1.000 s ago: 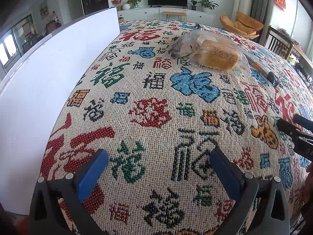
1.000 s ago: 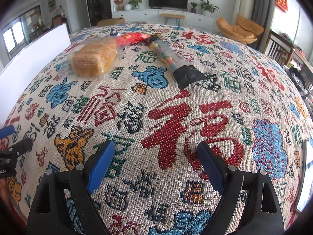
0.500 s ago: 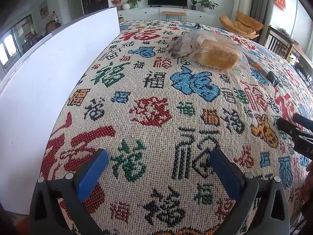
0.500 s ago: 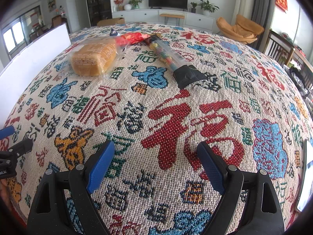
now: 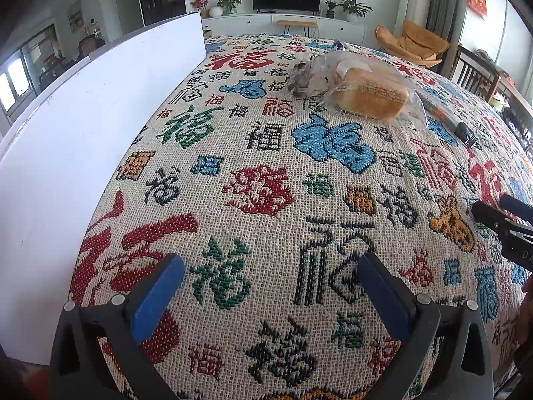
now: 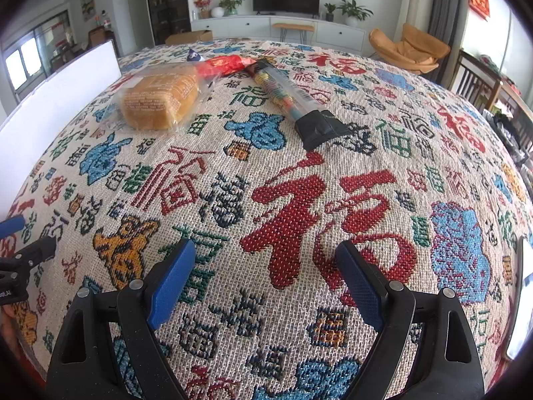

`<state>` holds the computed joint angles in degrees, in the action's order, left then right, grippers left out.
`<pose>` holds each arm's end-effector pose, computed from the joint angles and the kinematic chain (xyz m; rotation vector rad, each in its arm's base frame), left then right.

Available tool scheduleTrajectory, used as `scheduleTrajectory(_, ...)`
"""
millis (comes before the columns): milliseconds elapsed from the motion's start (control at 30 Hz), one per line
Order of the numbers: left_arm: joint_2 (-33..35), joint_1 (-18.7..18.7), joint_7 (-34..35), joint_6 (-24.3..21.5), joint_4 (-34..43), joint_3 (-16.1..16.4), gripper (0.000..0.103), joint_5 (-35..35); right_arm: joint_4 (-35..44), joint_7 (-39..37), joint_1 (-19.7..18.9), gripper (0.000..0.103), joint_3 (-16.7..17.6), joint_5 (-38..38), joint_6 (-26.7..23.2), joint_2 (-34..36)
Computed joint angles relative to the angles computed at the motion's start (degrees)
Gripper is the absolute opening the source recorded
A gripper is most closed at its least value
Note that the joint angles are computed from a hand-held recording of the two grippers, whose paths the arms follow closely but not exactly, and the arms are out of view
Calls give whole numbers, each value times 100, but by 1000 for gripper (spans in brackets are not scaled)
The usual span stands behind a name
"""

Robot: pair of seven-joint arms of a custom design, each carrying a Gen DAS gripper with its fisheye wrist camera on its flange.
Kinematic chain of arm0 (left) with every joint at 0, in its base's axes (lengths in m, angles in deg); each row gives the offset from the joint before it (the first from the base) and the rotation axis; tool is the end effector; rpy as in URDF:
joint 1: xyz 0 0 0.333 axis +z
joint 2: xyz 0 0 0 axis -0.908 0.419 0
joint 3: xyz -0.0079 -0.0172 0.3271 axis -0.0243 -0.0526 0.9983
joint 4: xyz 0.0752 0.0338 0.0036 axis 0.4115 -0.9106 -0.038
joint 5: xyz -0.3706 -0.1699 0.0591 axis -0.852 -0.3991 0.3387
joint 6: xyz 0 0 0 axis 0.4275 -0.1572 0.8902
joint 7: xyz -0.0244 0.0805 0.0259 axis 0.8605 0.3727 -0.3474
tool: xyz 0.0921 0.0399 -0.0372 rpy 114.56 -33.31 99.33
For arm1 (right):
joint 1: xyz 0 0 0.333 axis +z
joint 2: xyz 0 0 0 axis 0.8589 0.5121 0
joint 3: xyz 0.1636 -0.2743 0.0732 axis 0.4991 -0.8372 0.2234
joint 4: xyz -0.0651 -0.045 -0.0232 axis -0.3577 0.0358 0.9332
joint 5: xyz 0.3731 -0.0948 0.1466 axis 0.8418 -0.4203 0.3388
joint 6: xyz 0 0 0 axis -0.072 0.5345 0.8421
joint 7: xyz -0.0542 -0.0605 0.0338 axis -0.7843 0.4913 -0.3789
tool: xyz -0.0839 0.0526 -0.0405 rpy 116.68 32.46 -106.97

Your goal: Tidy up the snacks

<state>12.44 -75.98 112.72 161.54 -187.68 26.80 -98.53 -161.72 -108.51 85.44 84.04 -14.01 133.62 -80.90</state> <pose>0.5778 -0.2417 0.4046 -1.1132 2.5646 -0.7935 0.4389 0.3043 0.3997 -1.2623 2.4027 -0.8476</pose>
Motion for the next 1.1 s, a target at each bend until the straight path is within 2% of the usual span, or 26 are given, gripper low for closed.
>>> scheduleTrajectory(100,2,-3,-2,0,2,2,103,2,-50,-12,-24,88,-30,38,123,-51)
scheduleTrajectory(167,4,-3,-4,2,3,2,103,2,-161,187,-103,88,-76,-71,387,-173)
scheduleTrajectory(233,6,-4,-7,3,5,3,103,3,-161,313,-246,88,-141,-240,580,-260)
scheduleTrajectory(333,8,-3,-3,3,5,2,103,3,195,101,-528,88,-288,-475,697,-186)
scheduleTrajectory(400,10,-2,0,2,7,1,103,1,653,-359,-715,88,-418,-626,799,71)
scheduleTrajectory(500,13,-2,5,3,8,0,103,0,1465,-1477,-964,88,-685,-188,1230,684)
scheduleTrajectory(600,13,-4,1,8,7,-1,103,1,1963,-2224,-1142,87,-857,649,1835,1209)
scheduleTrajectory(633,14,-5,-2,10,6,-1,103,2,2008,-2457,-1222,86,-876,1019,2250,1356)
scheduleTrajectory(700,15,-5,-3,11,6,-2,103,1,2132,-3225,-1377,86,-772,1990,2760,1655)
scheduleTrajectory(733,15,-6,-6,13,5,-2,103,3,2210,-3788,-1495,86,-619,2602,2842,1795)
scheduleTrajectory(800,15,-6,-6,13,5,-2,103,3,2330,-4309,-1484,86,-517,3088,2778,1942)
scheduleTrajectory(833,16,-8,-19,12,6,1,103,9,2258,-4583,-1537,86,-414,3460,2926,1943)
scheduleTrajectory(1000,48,-37,-156,-34,71,21,103,107,1928,-6003,-1743,87,346,5540,3116,1807)
scheduleTrajectory(1067,55,-26,-164,-93,104,14,103,101,1767,-7252,-2072,87,998,6973,3366,1762)
scheduleTrajectory(1100,53,-3,-119,-141,121,-3,103,42,1662,-7654,-2150,86,1205,7510,3515,1700)
